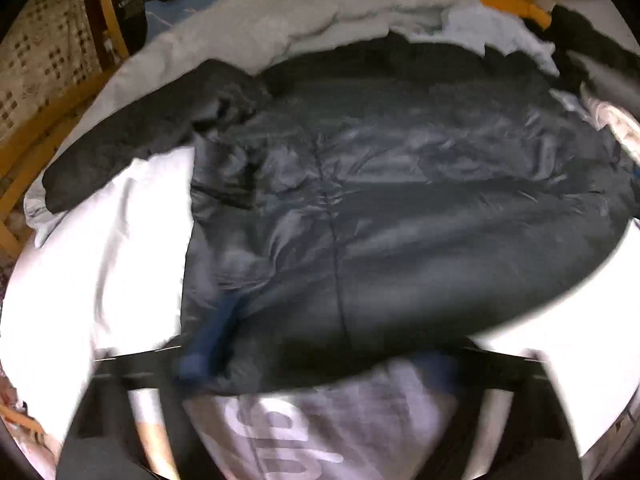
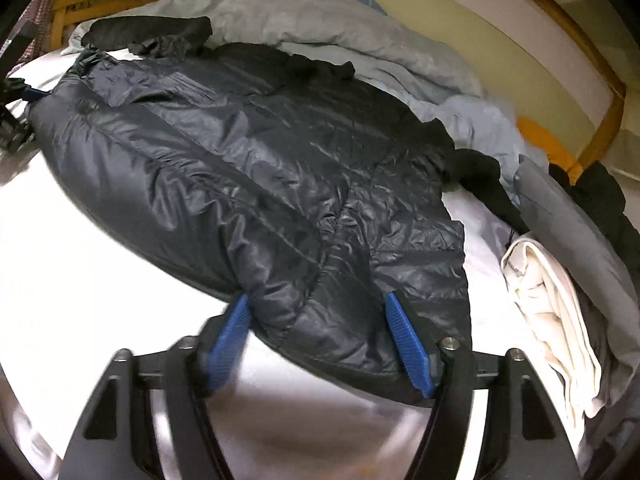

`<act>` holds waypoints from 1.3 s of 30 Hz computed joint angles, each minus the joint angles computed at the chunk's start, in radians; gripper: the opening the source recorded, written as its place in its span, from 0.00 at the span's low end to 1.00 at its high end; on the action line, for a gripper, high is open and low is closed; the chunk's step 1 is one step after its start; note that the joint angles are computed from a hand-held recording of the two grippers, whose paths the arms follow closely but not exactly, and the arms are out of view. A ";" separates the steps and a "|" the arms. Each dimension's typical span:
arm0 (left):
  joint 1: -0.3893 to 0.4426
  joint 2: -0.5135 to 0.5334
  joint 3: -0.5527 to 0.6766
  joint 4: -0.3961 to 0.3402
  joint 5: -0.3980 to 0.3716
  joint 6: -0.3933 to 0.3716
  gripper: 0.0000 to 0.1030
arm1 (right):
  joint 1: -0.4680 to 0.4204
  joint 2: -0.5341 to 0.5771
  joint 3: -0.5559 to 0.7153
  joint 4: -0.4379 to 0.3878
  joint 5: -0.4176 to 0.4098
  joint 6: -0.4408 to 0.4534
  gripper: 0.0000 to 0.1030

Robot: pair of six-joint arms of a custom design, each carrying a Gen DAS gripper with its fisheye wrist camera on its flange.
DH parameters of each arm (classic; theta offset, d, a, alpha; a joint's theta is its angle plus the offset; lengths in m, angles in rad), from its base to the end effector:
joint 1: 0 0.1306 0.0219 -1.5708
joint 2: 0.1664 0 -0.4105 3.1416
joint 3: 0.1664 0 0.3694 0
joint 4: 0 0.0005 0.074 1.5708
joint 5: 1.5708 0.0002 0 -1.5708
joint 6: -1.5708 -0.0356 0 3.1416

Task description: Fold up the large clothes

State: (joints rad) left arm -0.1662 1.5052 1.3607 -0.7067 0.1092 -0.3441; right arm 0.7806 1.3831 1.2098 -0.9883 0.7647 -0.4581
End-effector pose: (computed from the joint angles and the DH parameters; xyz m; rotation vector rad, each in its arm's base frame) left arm 0.4931 -0.0872 0.4034 0.6577 2.3246 -0.0508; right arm 0.3136 0.2752 0.3858 -0.1826 2.3367 -0.4835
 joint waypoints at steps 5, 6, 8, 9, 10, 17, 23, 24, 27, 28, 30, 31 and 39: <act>0.021 -0.082 -0.051 0.045 0.053 0.050 0.10 | 0.033 -0.042 0.002 0.033 0.027 -0.040 0.20; 0.029 -0.099 -0.054 0.037 0.066 0.078 0.10 | 0.037 -0.052 0.004 0.031 0.031 -0.052 0.20; 0.040 -0.120 -0.049 0.002 0.076 0.135 0.10 | 0.048 -0.094 -0.005 0.049 -0.002 -0.089 0.20; 0.047 -0.131 -0.051 -0.017 0.084 0.149 0.10 | 0.049 -0.108 -0.007 0.055 -0.026 -0.099 0.20; 0.052 -0.142 -0.048 -0.045 0.086 0.151 0.10 | 0.049 -0.123 -0.006 0.051 -0.054 -0.114 0.20; 0.063 -0.090 0.086 -0.346 0.091 0.131 0.36 | 0.026 -0.138 0.066 -0.088 -0.225 -0.176 0.25; 0.036 -0.046 0.162 -0.322 0.050 0.150 0.41 | -0.059 -0.102 0.158 -0.105 -0.190 -0.072 0.49; 0.030 -0.025 0.189 -0.318 0.034 0.158 0.44 | -0.061 -0.097 0.164 -0.098 -0.175 -0.057 0.49; 0.016 0.046 0.272 -0.298 0.009 0.175 0.52 | -0.113 -0.064 0.195 -0.044 -0.158 0.003 0.53; 0.013 0.076 0.307 -0.302 0.005 0.187 0.52 | -0.130 -0.050 0.202 -0.020 -0.129 0.014 0.58; 0.005 0.125 0.363 -0.302 0.001 0.198 0.53 | -0.134 -0.012 0.232 -0.033 -0.020 0.009 0.62; 0.000 0.148 0.387 -0.291 -0.012 0.195 0.54 | -0.132 0.006 0.245 -0.031 0.042 0.010 0.63; 0.035 0.319 0.531 -0.278 -0.003 0.291 0.60 | -0.168 -0.089 0.079 0.283 0.336 -0.052 0.84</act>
State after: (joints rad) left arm -0.1308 1.8241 1.8920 -0.9849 0.1065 -0.0532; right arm 0.6123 1.2943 1.2887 -0.7050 1.1006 -0.5098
